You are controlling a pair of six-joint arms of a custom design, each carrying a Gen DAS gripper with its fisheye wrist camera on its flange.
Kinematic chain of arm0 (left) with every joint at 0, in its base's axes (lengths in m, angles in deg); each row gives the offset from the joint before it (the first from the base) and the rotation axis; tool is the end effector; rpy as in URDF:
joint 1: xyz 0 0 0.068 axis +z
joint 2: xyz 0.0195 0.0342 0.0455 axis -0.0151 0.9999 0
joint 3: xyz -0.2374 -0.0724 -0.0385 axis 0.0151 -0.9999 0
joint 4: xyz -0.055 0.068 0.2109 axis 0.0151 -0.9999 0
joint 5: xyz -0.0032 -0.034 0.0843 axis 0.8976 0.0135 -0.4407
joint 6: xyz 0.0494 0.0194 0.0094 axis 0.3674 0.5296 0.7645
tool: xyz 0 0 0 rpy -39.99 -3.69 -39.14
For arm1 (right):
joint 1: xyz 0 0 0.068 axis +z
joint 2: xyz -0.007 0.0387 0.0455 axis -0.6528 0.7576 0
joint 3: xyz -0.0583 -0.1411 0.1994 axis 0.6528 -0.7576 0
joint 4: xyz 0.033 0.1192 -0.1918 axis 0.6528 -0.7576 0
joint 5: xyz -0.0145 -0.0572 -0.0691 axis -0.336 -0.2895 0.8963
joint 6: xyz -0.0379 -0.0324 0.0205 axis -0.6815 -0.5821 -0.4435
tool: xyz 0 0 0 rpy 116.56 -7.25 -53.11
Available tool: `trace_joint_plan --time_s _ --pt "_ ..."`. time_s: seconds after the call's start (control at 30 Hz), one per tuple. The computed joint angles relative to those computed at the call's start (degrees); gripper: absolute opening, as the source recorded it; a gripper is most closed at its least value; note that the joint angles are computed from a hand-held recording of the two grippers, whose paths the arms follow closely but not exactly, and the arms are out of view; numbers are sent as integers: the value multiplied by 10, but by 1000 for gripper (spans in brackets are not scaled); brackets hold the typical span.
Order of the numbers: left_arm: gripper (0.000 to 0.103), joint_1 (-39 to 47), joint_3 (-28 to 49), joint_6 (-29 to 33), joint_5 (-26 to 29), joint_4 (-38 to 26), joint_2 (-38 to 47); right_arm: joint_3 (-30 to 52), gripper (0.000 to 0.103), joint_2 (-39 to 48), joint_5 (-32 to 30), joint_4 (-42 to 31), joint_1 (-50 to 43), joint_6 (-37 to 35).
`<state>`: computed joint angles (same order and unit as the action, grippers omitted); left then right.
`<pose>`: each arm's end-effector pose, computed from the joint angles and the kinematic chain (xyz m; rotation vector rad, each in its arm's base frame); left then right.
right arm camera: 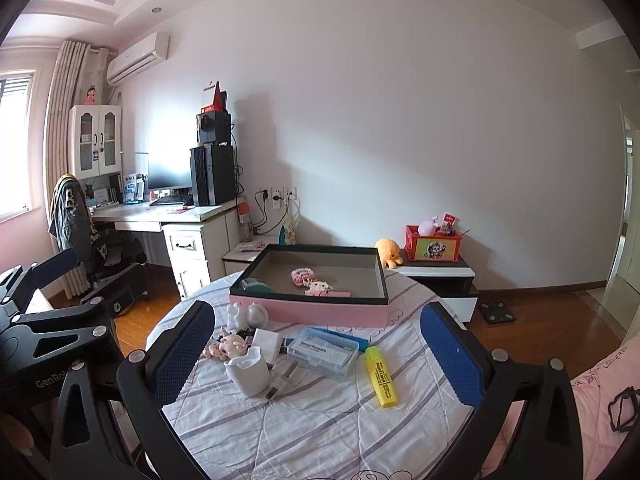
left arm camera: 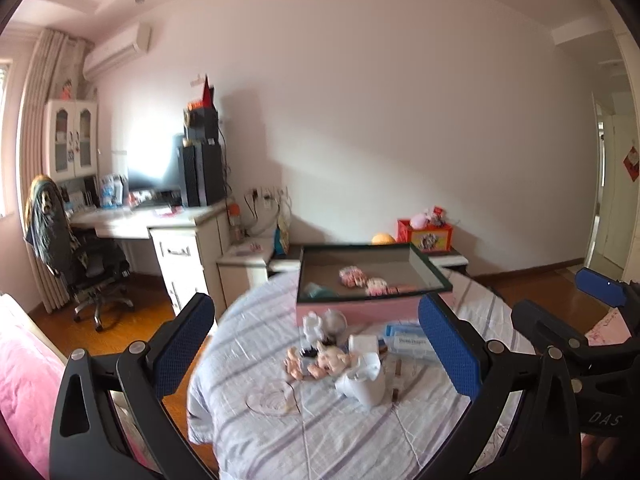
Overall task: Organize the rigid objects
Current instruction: 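Withdraw both tools from the box back over the bed, then grasp the white plug device with left tool while right tool grasps clear cup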
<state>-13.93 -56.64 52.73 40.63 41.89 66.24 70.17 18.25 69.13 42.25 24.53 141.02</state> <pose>0.1930 -0.0506 0.2149 0.3832 1.8345 -0.2581 0.1186 0.1782 0.2334 0.2487 1.8722 -0.1452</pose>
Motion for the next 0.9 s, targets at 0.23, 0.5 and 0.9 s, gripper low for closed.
trace_joint_plan --time_s 0.23,0.5,0.9 --pt "103 -20 20 17 -14 40 154 -90 103 -29 -72 103 -70 -42" --pt "103 -62 78 -2 -33 56 332 -205 103 -16 -206 258 -193 -89" --pt "101 -82 206 -71 -58 44 512 -294 103 32 -324 430 -314 -155"
